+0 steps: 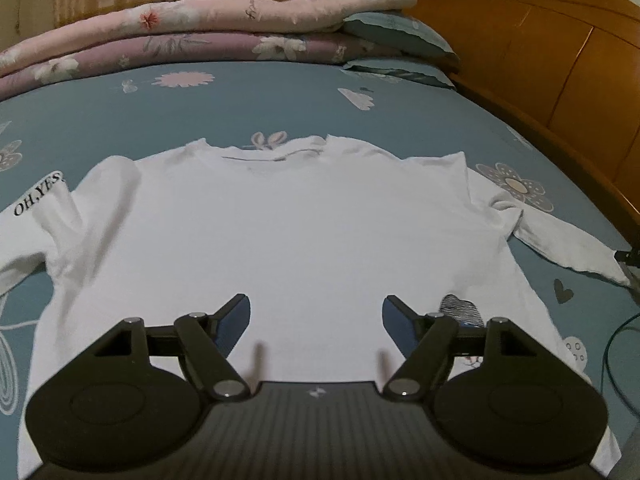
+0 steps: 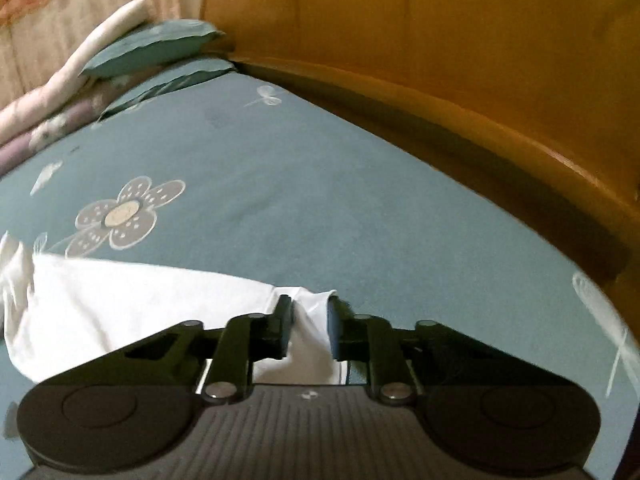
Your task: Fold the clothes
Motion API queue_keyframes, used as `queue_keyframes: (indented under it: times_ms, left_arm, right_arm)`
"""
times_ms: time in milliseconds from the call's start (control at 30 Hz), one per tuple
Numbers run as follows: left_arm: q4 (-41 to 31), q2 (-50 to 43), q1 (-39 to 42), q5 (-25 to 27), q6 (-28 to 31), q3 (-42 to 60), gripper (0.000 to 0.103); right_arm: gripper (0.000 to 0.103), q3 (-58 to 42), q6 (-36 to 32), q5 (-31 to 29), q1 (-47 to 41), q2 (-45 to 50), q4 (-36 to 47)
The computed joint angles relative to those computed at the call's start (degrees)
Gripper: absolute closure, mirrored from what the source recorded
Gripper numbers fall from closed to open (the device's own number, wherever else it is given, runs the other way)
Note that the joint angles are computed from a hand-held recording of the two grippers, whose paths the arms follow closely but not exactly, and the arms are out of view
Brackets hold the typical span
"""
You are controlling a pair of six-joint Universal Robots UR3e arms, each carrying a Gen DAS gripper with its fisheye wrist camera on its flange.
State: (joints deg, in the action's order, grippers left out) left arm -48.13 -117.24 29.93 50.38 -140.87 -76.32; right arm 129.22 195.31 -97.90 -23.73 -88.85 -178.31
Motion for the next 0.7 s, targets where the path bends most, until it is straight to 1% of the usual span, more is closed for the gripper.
queue_keyframes:
  times_ms: [133,267,367,500,533,567,600,633,700]
  left_arm:
    - [0.59,1.11,-0.44,-0.23,0.45,-1.00,0.030]
    - [0.42,1.53,-0.67,-0.30,0.58,-1.12,0.030]
    - [0.34,1.70,-0.85,-0.23,0.63,-1.23,0.030]
    - [-0.18,1.76,-0.95,0.04,0.88,-1.15,0.030]
    - [-0.26,1.82,-0.99,0.12,0.97,-1.17,0.030]
    - [-0.32,1.90,-1.04,0.19,1.06,-1.20,0.030]
    - [-0.39,1.94,-1.05,0.14,1.15,-1.19,0.030]
    - [-0.53,1.98,-0.98,-0.07,1.28,-1.15,0.030]
    - [-0.72,2.19,-0.83,-0.41,1.55,-1.28,0.030]
  right_arm:
    - [0.091,-0.31,-1.38,3.60,-4.06,-2.92,0.65]
    - [0.091,-5.48,-3.42,1.50,-5.01,-2.57,3.39]
    - [0.091,-10.37,-4.22,0.69,-6.24,-0.28,5.82]
    - [0.092,-14.33,-4.78,-0.12,-7.67,2.89,6.94]
    - [0.101,-15.28,-4.98,-1.83,-7.27,4.15,6.60]
    - [0.101,-16.89,-5.30,-3.13,-6.95,5.75,6.99]
    - [0.101,-18.05,-5.19,-2.01,-7.75,6.78,7.94]
    - [0.098,-18.79,-4.41,-1.01,-8.51,7.32,8.98]
    - [0.092,-17.87,-3.41,-0.82,-9.15,6.72,9.27]
